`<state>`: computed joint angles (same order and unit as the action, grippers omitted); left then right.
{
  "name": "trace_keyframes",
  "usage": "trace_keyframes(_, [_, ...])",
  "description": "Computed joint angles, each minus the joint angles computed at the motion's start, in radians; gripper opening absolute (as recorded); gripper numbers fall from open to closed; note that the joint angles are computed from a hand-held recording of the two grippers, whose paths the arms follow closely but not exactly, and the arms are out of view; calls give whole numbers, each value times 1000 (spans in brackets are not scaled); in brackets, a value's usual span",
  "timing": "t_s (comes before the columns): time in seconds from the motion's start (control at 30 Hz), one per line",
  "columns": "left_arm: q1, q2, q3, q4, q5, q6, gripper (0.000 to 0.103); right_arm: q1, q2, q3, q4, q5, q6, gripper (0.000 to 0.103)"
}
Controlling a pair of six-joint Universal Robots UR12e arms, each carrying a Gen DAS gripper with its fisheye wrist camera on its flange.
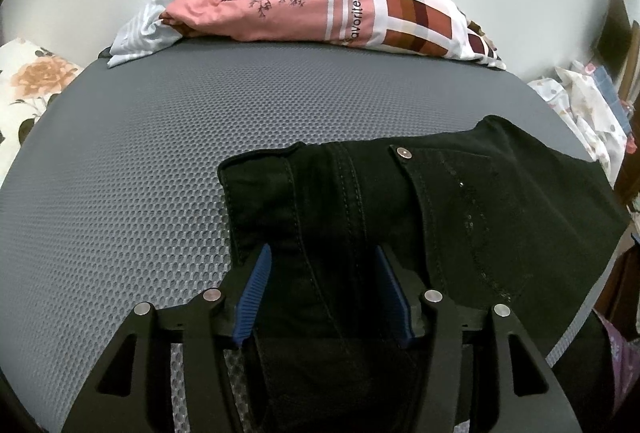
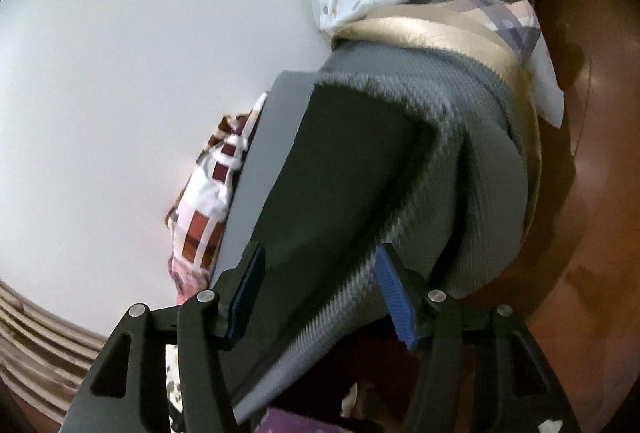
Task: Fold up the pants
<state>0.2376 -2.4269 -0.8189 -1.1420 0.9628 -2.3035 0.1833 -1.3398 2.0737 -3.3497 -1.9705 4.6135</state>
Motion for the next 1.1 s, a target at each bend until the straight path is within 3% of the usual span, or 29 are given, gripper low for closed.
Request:
trace_keyframes(0.17, [0,4,-11,17,1,-5,56,-19,7,18,-65,-24,34,58])
trace_keyframes(0.27, [0,4,-10,17,2,-1,57,-39,1,26,-43,-8,46,58])
trace_keyframes(0.37, [-1,4,-7,12,7,5,57,-50,-12,19,36,4,71,56])
trace_keyframes(0.43, [-2,4,-6,11,12,8,58,-17,-35,-17,221,-135,80,58])
trace_keyframes(0.47, [-2,4,-6,13,14,7,59,-6,-48,-38,283,-189,36,58])
trace_keyframes(0.53, [-3,5,-9,20,18,6,60,-8,-50,-87,282,-170,-112,58])
trace_keyframes(0.6, [-2,8,-18,35,17,-1,61,-44,-21,-139,227,7,-294,58])
trace_keyframes(0.63, [-2,9,-23,43,15,-4,62,-64,-10,-171,256,111,-369,58])
trace_keyframes(0.73, [-3,13,-32,61,24,-18,65,-88,84,-336,442,306,-593,56])
trace_keyframes(0.77, [-5,17,-42,85,43,-30,85,-88,113,-385,520,318,-651,56])
trace_keyframes(0.8, [-12,17,-49,125,98,-59,98,-90,134,-420,576,328,-697,55])
trace_keyframes(0.83, [-12,6,-33,123,122,-92,103,-94,158,-456,635,338,-738,51])
trace_keyframes(0.9, [0,-24,20,27,74,-140,103,-109,177,-482,695,351,-751,47])
trace_keyframes(0.93, [6,-28,31,16,49,-144,103,-120,181,-482,710,357,-750,39])
trace_keyframes(0.97, [5,-25,24,20,56,-136,103,-125,175,-473,705,342,-753,30])
trace_keyframes(1.03, [5,-3,-27,93,60,-129,103,-134,164,-466,746,283,-745,24])
trace_keyframes(1.1, [5,-2,-32,96,55,-133,103,-149,146,-431,724,258,-728,0])
